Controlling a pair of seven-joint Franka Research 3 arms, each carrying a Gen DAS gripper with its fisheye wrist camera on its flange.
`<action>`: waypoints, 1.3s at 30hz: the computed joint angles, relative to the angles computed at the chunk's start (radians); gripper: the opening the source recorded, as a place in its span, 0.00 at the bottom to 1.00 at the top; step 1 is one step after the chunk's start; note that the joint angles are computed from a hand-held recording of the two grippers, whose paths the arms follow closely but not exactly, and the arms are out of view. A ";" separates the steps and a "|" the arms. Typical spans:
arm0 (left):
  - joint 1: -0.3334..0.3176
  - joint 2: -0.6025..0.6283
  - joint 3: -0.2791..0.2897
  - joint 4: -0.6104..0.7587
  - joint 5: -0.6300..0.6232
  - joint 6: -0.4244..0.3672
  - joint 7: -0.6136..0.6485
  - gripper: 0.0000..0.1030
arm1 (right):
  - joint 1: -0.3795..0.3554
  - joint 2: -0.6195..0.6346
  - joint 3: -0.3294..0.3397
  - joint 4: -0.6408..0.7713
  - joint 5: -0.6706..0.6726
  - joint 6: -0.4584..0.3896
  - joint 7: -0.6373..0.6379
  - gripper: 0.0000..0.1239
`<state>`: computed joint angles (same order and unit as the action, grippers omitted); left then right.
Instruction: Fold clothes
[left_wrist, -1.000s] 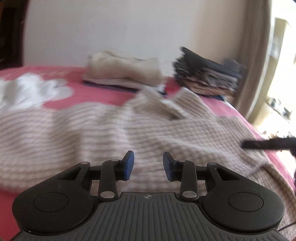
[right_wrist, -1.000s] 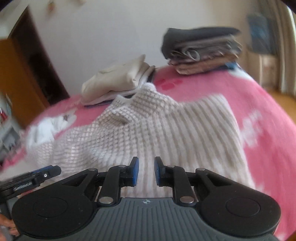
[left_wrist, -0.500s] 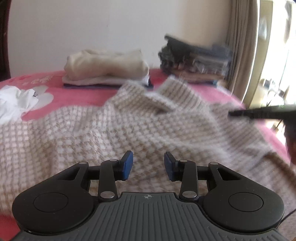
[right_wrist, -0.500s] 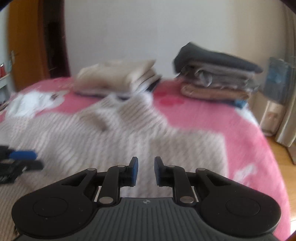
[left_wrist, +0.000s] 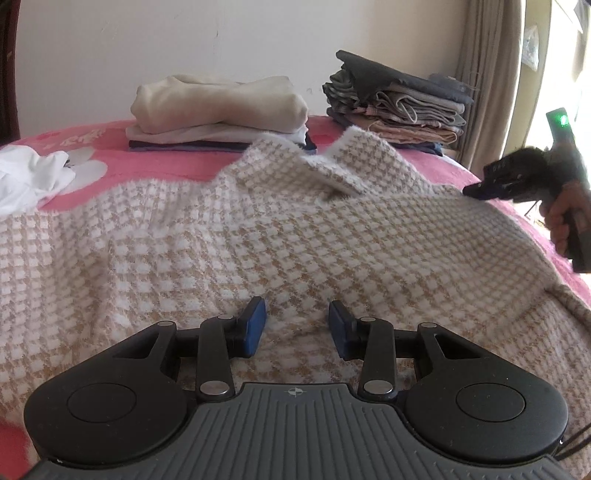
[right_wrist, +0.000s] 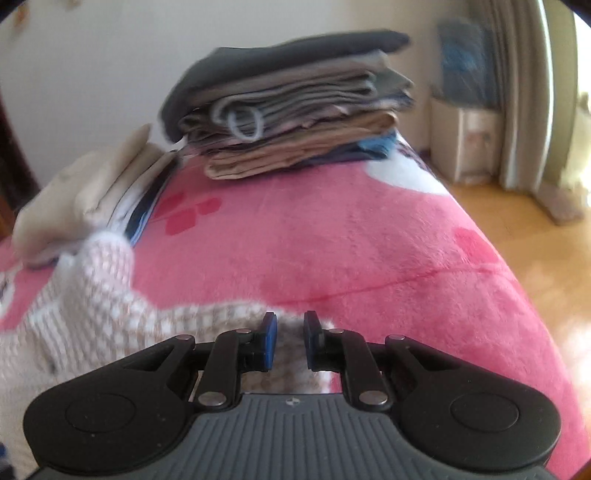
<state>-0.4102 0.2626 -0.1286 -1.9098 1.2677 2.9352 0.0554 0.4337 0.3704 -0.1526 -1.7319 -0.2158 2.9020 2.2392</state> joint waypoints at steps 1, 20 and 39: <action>-0.006 -0.005 0.008 -0.005 0.030 0.004 -0.028 0.37 | -0.005 -0.023 0.015 -0.016 0.003 0.004 -0.025 0.15; 0.030 -0.293 -0.118 -0.244 -0.198 -0.164 0.141 0.38 | -0.064 -0.385 0.249 -0.305 0.309 -0.220 -0.555 0.21; 0.085 -0.899 -0.328 -0.693 -0.811 -0.282 0.133 0.50 | 0.105 -0.761 0.320 -0.699 0.741 -0.314 -0.490 0.23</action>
